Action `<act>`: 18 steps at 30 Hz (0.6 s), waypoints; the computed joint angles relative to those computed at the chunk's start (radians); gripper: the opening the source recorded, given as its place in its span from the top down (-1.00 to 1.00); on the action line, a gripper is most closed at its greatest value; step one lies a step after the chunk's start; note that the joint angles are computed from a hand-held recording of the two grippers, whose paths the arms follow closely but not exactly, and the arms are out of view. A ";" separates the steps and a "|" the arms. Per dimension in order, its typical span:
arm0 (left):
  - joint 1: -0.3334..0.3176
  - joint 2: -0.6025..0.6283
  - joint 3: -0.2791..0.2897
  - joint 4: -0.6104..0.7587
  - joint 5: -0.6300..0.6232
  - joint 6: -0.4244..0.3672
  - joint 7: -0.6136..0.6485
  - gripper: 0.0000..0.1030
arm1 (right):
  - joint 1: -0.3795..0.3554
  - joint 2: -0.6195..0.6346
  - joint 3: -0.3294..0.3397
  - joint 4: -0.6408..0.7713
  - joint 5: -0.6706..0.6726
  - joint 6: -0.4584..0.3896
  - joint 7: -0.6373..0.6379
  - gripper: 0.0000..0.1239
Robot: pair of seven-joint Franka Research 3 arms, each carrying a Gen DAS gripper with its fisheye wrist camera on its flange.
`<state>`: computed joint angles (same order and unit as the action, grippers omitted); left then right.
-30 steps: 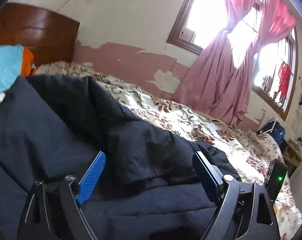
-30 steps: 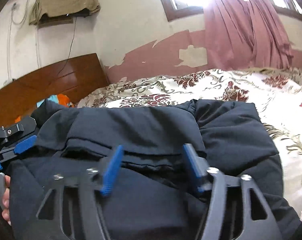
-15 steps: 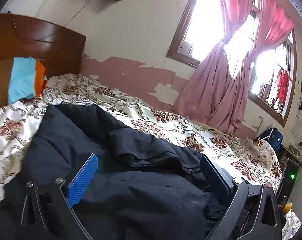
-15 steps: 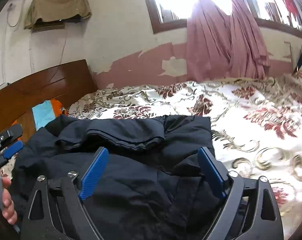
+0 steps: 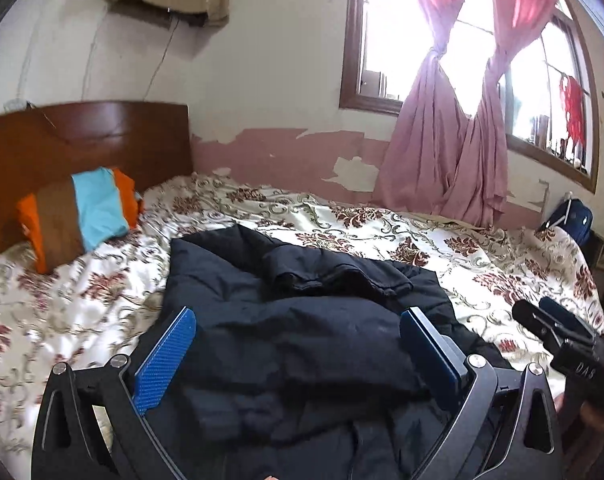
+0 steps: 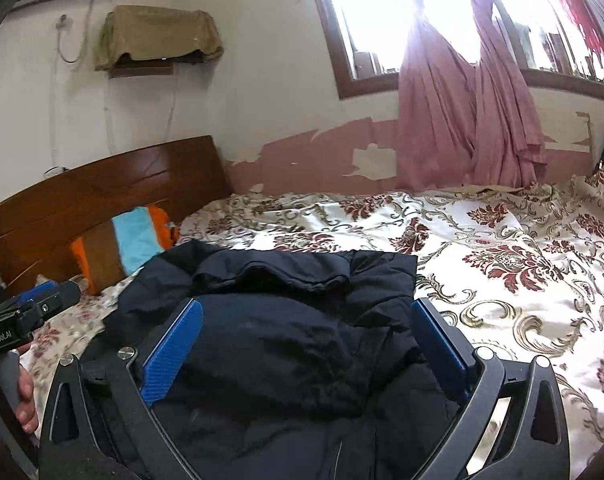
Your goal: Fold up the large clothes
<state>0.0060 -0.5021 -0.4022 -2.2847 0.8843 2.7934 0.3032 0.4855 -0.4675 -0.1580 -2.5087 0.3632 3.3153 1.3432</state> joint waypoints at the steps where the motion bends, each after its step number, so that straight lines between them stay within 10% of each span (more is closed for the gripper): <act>1: -0.016 -0.036 0.000 -0.021 -0.008 -0.023 0.010 -0.99 | 0.001 -0.025 0.001 -0.016 -0.004 -0.009 -0.006 -0.63; 18: -0.161 -0.359 -0.071 -0.142 -0.155 -0.238 0.111 -0.99 | -0.102 -0.456 0.124 -0.250 0.016 -0.200 -0.037 -0.63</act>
<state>-0.1546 -0.8611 -0.4732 -2.4267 0.7291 2.5552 0.4145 0.3839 -0.9237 -0.0337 -2.7584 0.3790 3.1155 1.3060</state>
